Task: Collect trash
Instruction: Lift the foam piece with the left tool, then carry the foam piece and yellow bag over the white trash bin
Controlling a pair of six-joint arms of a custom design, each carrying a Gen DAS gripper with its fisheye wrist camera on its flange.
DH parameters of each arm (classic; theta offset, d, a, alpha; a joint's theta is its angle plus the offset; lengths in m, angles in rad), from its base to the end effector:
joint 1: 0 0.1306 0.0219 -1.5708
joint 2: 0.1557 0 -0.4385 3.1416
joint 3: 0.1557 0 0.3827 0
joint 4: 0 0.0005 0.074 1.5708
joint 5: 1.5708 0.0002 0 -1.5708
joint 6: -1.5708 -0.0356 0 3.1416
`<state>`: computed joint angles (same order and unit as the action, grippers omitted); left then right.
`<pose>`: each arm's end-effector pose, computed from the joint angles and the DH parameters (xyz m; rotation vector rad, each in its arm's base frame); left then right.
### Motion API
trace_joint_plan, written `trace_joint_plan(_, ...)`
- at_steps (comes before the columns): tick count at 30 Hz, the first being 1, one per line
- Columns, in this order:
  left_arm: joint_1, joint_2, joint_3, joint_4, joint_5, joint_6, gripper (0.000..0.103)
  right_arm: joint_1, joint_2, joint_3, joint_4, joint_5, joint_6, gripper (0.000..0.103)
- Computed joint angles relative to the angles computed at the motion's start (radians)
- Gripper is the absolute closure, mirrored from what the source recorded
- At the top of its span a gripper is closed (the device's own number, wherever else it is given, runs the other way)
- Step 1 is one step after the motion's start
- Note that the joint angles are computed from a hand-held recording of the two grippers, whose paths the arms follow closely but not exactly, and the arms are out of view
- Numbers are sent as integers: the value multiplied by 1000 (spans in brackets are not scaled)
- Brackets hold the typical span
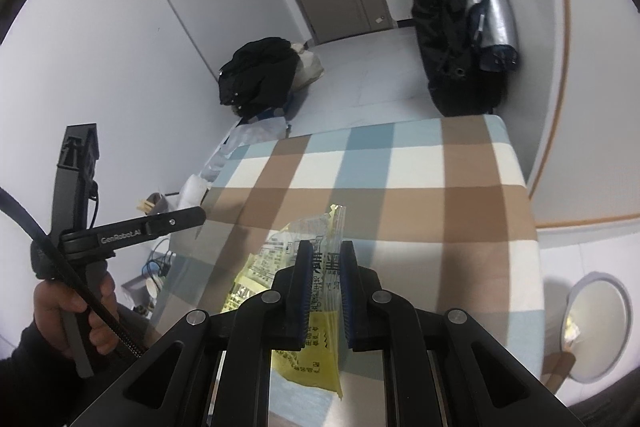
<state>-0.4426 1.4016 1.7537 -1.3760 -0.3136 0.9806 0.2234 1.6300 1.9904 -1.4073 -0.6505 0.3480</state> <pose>0.3941 -0.1752 0.6088 -0.7787 2.4037 -0.1601 0.5068 0.1367 0.6053 -0.9118 2.3106 0.7913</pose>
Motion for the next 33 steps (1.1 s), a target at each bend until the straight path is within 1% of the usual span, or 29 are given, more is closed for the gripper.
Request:
trace_joint_plan(4,6,-17,-15,37,5,9,69,27,1,7,15,20,-30,91)
trace_joint_plan(8,0,-14,4,40,-8,-18,69,35,1,22,32,29,-54,91)
trace_joint_plan(13,-11,-9,24,46,-20,-27,69,22,7,51,47,25,-72,91)
trace_joint_plan(22,-41,48,123,4,-44,-51,69,-32,35,129,43,-7,-80,91)
trace_joint_plan(28,-67,110,233,-34,-69,-75,69,-73,63,200,26,-30,-68,91)
trace_joint_plan(33,-85,172,345,-76,-84,-107,69,-114,94,277,14,-61,-80,91)
